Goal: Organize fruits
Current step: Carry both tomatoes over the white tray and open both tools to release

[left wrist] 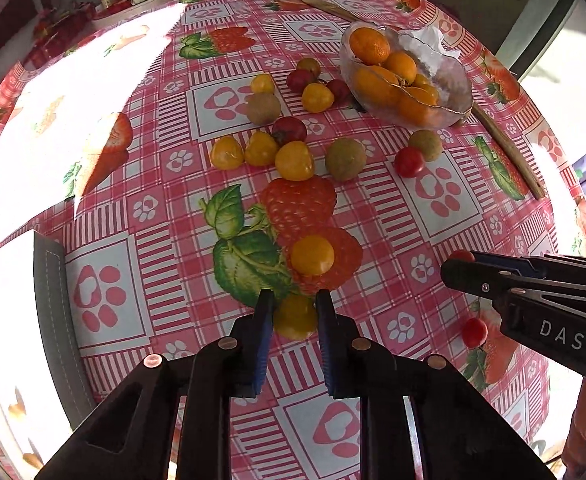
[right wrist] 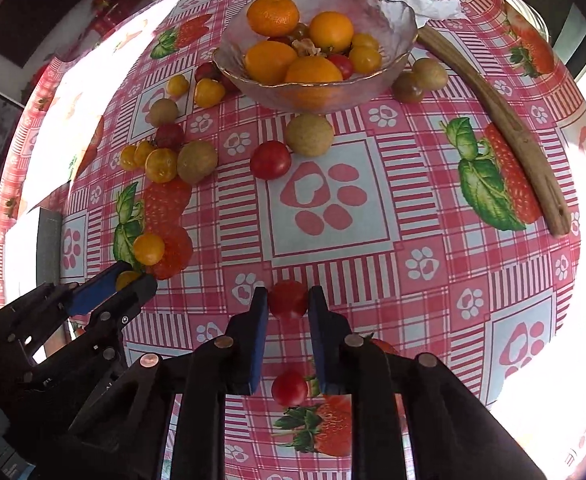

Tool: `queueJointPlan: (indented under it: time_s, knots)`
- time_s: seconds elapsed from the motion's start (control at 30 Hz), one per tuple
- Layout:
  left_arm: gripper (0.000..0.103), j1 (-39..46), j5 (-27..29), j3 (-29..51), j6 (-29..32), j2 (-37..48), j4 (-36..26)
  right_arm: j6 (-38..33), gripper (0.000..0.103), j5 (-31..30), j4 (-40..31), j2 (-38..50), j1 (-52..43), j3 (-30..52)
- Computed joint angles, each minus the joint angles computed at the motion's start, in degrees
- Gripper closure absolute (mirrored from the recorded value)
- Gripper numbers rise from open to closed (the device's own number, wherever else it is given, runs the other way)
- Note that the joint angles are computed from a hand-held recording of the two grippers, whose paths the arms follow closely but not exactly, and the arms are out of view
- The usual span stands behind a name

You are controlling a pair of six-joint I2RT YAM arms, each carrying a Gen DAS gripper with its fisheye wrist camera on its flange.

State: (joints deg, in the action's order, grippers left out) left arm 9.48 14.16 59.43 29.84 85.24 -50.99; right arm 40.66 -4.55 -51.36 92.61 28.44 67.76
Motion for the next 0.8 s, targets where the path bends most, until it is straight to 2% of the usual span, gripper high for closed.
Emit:
queueJointPlan:
  time_s: [0.23,0.43,0.8]
  knots:
    - [0.080,4.2,2.2,1.1,3.2,-2.3,-4.2,3.0,0.081,-1.4,0.3,-5.2,1.4,-3.3]
    - [0.080,9.5,4.3,3.7,6.2,-3.3,-8.4,4.9,0.081,-1.4,-1.3,-6.5,3.3,-2.2]
    - [0.080,23.3,6.1,8.7,13.9,-1.4,-13.1,5.1,0.081,-1.3,-3.2,0.7,8.9,8.8]
